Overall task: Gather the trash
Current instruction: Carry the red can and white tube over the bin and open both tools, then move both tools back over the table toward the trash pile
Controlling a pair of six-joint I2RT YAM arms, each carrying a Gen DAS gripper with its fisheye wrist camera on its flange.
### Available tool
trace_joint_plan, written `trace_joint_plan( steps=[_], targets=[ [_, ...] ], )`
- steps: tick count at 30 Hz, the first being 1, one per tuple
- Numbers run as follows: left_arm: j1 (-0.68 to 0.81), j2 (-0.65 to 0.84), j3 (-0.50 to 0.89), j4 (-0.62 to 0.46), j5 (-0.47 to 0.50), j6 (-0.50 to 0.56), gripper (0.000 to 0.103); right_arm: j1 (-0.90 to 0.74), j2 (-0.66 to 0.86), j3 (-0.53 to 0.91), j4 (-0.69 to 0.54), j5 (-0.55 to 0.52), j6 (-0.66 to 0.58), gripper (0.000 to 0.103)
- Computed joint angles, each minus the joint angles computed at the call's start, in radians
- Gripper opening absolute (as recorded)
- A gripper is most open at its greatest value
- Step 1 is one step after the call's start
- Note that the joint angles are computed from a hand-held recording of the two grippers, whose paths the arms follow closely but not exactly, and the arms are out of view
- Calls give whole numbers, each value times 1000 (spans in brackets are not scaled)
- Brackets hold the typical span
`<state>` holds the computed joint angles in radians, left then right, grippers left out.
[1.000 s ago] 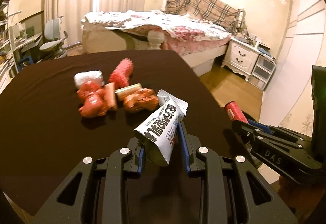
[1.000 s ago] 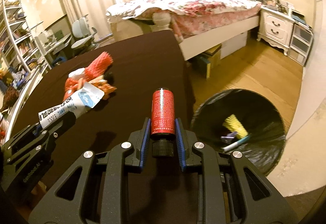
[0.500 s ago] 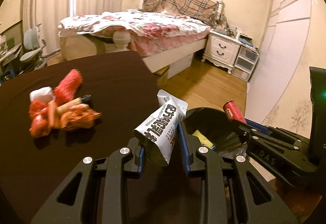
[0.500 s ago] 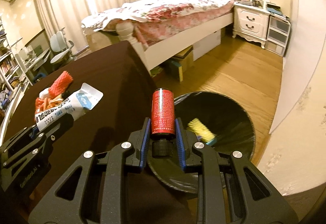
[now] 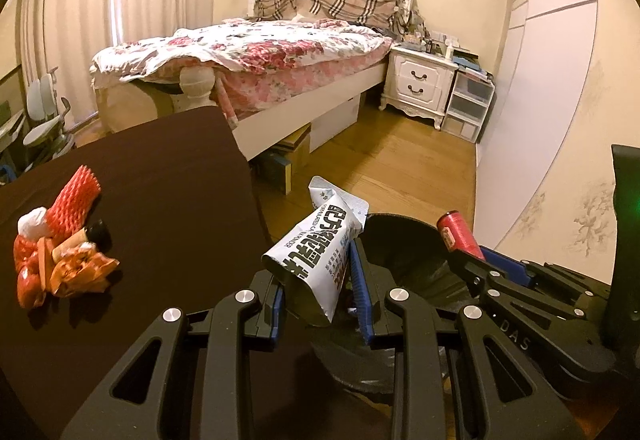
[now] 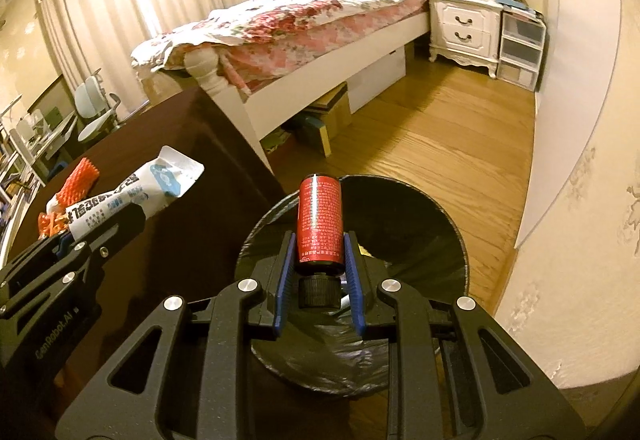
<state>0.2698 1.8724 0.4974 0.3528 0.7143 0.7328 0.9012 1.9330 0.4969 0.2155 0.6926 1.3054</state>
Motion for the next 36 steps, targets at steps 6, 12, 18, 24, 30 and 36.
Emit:
trace_joint_plan(
  steps=[6,12,18,24,30,36],
  targets=[
    [-23,16,-16,30,-41,26,53,-10,-1,-36,16,12,43,34],
    [27,-10,-40,47,1,33,71,20,-5,-27,-52,33,119,44],
    [97,-14,-15,-7,15,52,73,66,-10,44,-147,52,142,55],
    [211,-6,48,-76,38,88,73,95,23,159,-181,45,78,56],
    [332,42,151,-148,40,108,74,113,96,291,-163,6,-25,58],
    [423,115,256,-151,18,84,74,127,194,455,-181,-42,-131,59]
  ],
)
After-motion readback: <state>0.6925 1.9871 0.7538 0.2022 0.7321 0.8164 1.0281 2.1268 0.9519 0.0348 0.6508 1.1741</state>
